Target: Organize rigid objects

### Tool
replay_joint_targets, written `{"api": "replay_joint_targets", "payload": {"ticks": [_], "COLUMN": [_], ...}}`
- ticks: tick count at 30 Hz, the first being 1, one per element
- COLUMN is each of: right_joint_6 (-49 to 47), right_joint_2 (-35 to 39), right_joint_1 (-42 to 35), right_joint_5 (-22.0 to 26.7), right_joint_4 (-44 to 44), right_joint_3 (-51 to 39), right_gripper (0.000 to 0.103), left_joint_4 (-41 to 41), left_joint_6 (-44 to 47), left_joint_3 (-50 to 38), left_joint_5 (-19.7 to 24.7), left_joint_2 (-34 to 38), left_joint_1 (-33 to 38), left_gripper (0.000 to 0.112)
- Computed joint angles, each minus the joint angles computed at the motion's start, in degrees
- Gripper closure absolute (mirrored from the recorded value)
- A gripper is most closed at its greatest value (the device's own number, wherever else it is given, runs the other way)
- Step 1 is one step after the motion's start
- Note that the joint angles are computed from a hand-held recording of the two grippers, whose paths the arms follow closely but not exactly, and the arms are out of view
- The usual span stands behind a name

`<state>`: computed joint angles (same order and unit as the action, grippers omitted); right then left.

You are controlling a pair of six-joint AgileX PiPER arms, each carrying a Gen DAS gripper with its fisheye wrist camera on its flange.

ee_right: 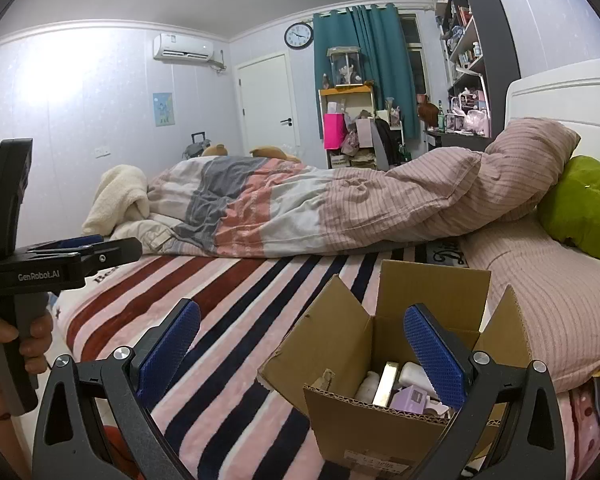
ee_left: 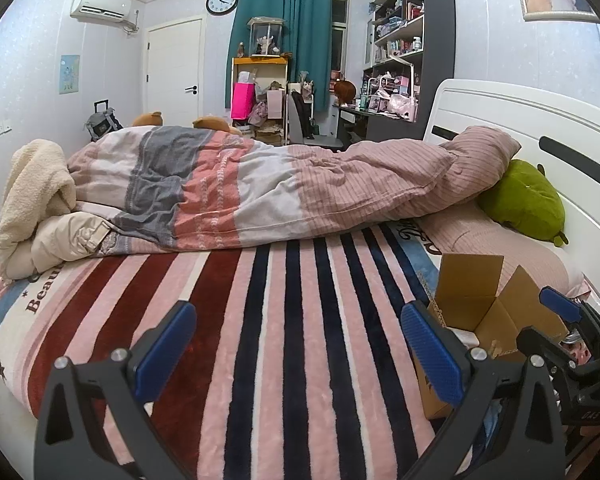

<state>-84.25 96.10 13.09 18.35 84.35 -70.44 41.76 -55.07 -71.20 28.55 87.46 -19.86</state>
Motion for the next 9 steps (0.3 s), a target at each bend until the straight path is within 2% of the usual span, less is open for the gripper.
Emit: {"api": "replay_joint_targets", "payload": {"ticks": [9], "right_joint_6": [-1.9], "right_joint_2": [-0.2], "right_joint_1": [0.6], "right_joint_5": [-0.8], "right_joint_4": [2.1], "right_joint_3": [0.7], "right_gripper": [0.001], "left_joint_4": [-0.2], "left_joint_6": [0.3], "left_joint_3": [0.0], "left_joint_5": [-0.2], "left_joint_2": [0.0], "left_joint_1": [0.2], "left_gripper": [0.01]}}
